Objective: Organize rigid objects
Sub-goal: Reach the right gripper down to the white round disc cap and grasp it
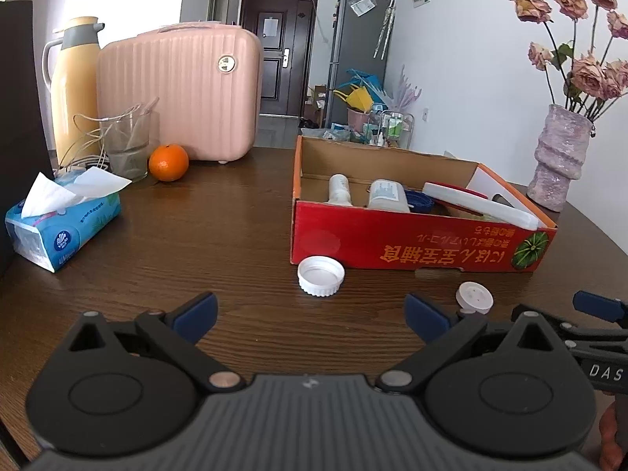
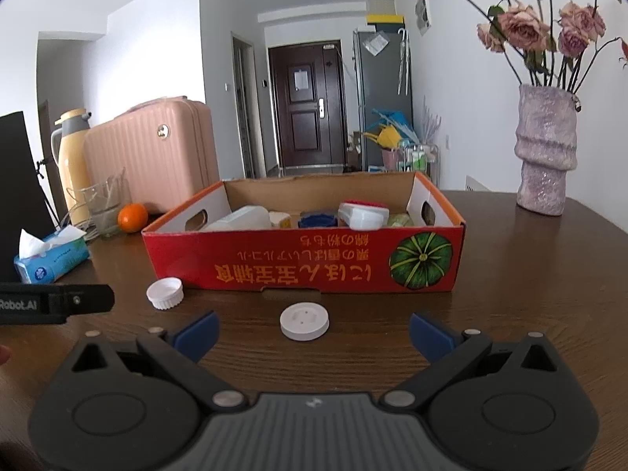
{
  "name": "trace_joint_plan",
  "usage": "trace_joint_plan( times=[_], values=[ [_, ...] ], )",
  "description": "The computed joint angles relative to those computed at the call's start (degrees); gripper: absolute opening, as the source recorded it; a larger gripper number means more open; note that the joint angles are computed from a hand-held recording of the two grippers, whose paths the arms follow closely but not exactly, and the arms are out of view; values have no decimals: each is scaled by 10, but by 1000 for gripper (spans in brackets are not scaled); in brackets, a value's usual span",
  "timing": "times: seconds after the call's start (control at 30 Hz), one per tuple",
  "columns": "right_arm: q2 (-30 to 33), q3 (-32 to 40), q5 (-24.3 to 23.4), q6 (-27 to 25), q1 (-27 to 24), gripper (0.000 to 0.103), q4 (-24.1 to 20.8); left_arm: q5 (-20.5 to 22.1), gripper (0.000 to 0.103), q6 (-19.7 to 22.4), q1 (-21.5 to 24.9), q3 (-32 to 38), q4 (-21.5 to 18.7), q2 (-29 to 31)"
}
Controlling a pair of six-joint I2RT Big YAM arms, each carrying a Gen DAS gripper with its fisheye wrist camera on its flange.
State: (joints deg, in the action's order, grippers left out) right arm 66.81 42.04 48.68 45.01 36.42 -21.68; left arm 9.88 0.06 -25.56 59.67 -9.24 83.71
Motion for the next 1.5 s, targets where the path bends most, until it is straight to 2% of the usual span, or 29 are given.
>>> trace_joint_plan(
  times=[0.2, 0.5, 0.87, 1.17, 1.3, 1.43, 1.5],
  values=[
    [25, 17, -44, -29, -27, 103, -14, -10, 103, -6, 10, 13, -4, 13],
    [61, 41, -96, -58, -69, 94, -10, -16, 103, -9, 17, 27, -13, 27],
    [101, 71, -134, -60, -101, 74, -9, -7, 103, -15, 21, 29, -17, 28],
    [109, 75, -130, -66, -101, 65, -10, 0, 103, -18, 22, 26, -17, 24],
    [110, 74, -126, -71, -99, 55, -4, -1, 103, -18, 21, 25, -16, 23],
    [107, 70, -124, -75, -96, 39, 5, -1, 103, -17, 21, 25, -16, 23],
    [106, 68, -124, -76, -96, 38, 7, -2, 103, -16, 21, 25, -16, 23]
  ],
)
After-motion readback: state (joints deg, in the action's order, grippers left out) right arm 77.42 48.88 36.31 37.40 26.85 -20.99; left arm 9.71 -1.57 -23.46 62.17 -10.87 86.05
